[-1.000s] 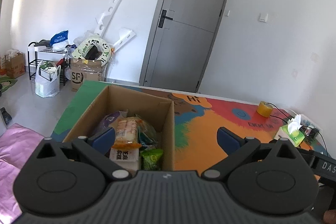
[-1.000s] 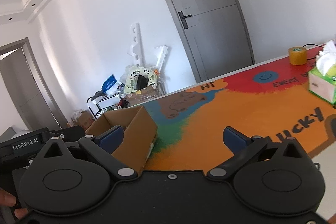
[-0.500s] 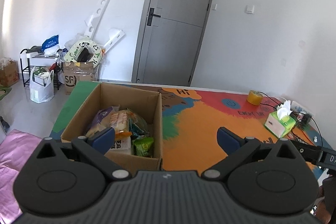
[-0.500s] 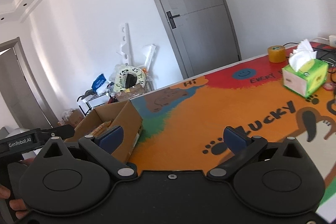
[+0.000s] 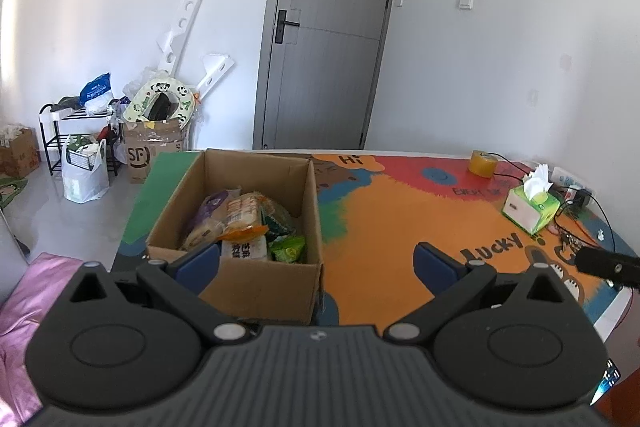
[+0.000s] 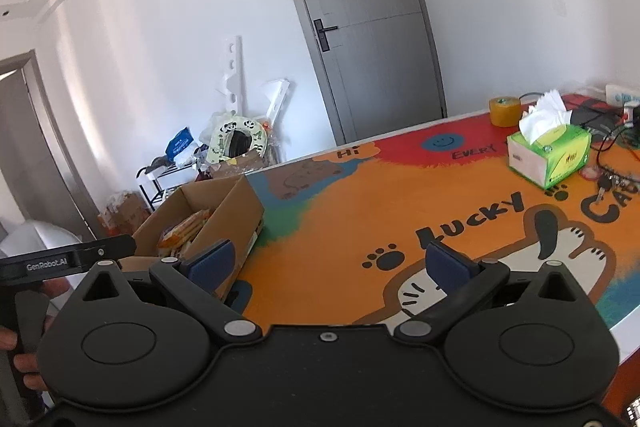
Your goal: Organize snacks
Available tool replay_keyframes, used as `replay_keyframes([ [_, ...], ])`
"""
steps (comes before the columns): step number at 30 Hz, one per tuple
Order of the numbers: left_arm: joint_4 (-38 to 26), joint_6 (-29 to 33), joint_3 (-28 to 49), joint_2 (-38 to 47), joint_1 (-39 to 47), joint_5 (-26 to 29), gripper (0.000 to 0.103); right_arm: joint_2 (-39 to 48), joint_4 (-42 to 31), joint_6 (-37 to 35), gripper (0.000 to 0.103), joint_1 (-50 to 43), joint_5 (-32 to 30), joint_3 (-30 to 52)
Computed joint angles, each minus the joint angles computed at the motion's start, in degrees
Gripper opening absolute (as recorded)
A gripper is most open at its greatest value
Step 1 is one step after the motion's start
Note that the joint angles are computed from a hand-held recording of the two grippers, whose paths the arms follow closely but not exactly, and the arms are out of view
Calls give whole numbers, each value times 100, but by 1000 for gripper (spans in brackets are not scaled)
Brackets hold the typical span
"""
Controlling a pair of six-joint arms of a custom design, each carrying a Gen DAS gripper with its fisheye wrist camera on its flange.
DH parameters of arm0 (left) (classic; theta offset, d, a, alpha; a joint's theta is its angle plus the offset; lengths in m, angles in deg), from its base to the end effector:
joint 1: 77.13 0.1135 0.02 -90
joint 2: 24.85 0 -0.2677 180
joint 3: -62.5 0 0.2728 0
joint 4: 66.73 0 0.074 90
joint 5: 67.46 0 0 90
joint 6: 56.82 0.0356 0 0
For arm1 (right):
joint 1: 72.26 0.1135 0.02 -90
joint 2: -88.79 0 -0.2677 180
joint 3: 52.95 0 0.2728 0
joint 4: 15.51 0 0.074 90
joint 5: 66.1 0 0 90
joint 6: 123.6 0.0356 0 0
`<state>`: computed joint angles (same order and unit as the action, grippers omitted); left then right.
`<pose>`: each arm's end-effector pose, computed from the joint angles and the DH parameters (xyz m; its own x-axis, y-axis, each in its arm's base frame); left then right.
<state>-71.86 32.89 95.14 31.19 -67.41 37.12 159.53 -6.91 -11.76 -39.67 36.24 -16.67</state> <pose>0.2145 0.0277 0.1754 -0.4710 -0.0857 -0.8779 0.0522 0.9908 -0.1247 0.2185 0.1307 0.1644 -0.4766 0.1267 -0.8700 -0.2013 0.9476 0.2482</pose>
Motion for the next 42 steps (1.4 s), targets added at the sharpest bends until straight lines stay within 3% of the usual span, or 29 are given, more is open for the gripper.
replay_keyframes([
  [14,-439,481,-153,-359,448,128,103,238,-194,13,103,134,-324,185],
  [42,-452,507,-201,-492,630,192,103,122,-305,18,103,267,-208,200],
])
